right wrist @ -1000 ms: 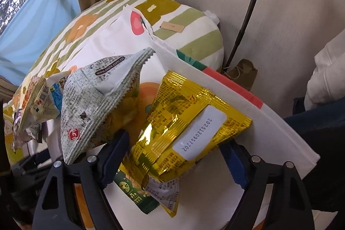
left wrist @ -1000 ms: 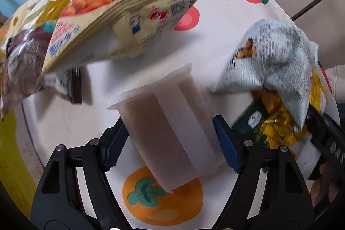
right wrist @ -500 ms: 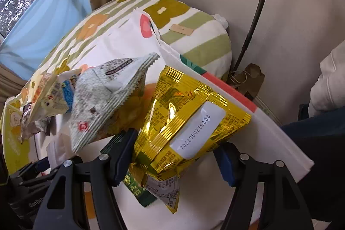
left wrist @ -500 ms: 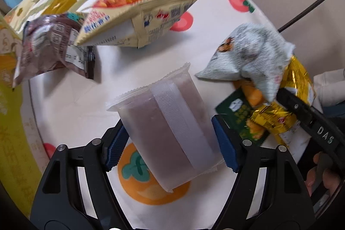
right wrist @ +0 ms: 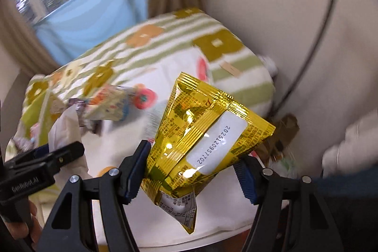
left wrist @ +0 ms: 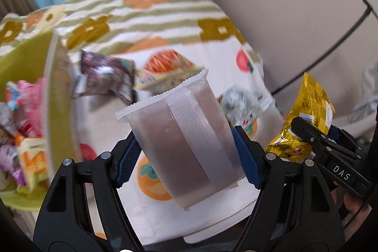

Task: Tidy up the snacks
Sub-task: 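Carry the cup and gold pack over the box and release both inside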

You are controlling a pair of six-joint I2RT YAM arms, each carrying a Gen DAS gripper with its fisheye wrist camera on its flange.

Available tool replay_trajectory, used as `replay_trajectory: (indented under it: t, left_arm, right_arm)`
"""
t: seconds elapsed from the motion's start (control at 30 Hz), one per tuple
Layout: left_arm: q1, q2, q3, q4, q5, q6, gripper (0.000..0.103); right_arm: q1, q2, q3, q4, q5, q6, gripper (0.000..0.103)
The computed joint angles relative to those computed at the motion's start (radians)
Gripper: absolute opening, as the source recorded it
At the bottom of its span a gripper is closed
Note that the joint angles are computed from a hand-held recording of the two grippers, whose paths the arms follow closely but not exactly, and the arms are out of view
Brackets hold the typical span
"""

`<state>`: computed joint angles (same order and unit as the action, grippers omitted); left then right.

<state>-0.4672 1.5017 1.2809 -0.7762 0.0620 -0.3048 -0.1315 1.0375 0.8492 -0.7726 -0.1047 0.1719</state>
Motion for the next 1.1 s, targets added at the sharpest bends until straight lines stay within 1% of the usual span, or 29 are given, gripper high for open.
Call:
replay_trajectory:
  t: [0.13, 0.23, 0.3, 0.4, 0.47, 0.53, 0.63, 0.7, 0.8, 0.87, 1.0, 1.1]
  left_arm:
    - [0.058, -0.112, 0.009, -0.067, -0.029, -0.027, 0.072]
    - [0.121, -0.181, 0.024, -0.120, -0.059, -0.019, 0.072]
    - [0.188, -0.233, 0.025, -0.157, -0.063, 0.007, 0.072]
    - [0.299, -0.285, 0.018, -0.191, -0.054, 0.062, 0.072]
    - [0.384, -0.312, 0.007, -0.201, -0.030, 0.115, 0.072]
    - [0.486, -0.330, 0.000, -0.210, 0.007, 0.182, 0.072]
    - [0.641, -0.329, -0.009, -0.216, 0.081, 0.285, 0.072]
    - [0.762, -0.312, -0.014, -0.218, 0.141, 0.374, 0.072]
    - [0.872, -0.287, -0.041, -0.191, 0.162, 0.477, 0.072]
    - [0.951, -0.247, -0.047, -0.177, 0.203, 0.541, 0.072]
    - [1.025, -0.180, -0.067, -0.125, 0.234, 0.639, 0.072]
    - [1.070, -0.114, -0.061, -0.108, 0.272, 0.700, 0.072]
  right_arm:
    - [0.048, 0.028, 0.104, -0.027, -0.072, -0.074, 0.064]
    - [0.108, 0.063, 0.173, -0.025, -0.131, -0.092, 0.064]
    - [0.172, 0.094, 0.216, -0.012, -0.157, -0.082, 0.064]
    - [0.284, 0.135, 0.266, 0.017, -0.152, -0.056, 0.064]
    - [0.348, 0.162, 0.287, 0.038, -0.149, -0.032, 0.064]
    - [0.433, 0.192, 0.312, 0.063, -0.123, 0.002, 0.064]
    - [0.559, 0.251, 0.352, 0.096, -0.064, 0.047, 0.064]
    - [0.609, 0.292, 0.378, 0.111, -0.041, 0.067, 0.064]
    - [0.694, 0.368, 0.428, 0.136, -0.003, 0.106, 0.064]
    - [0.740, 0.422, 0.465, 0.145, 0.015, 0.123, 0.064]
    - [0.815, 0.522, 0.546, 0.145, 0.053, 0.155, 0.064]
    - [0.859, 0.594, 0.610, 0.131, 0.083, 0.180, 0.064]
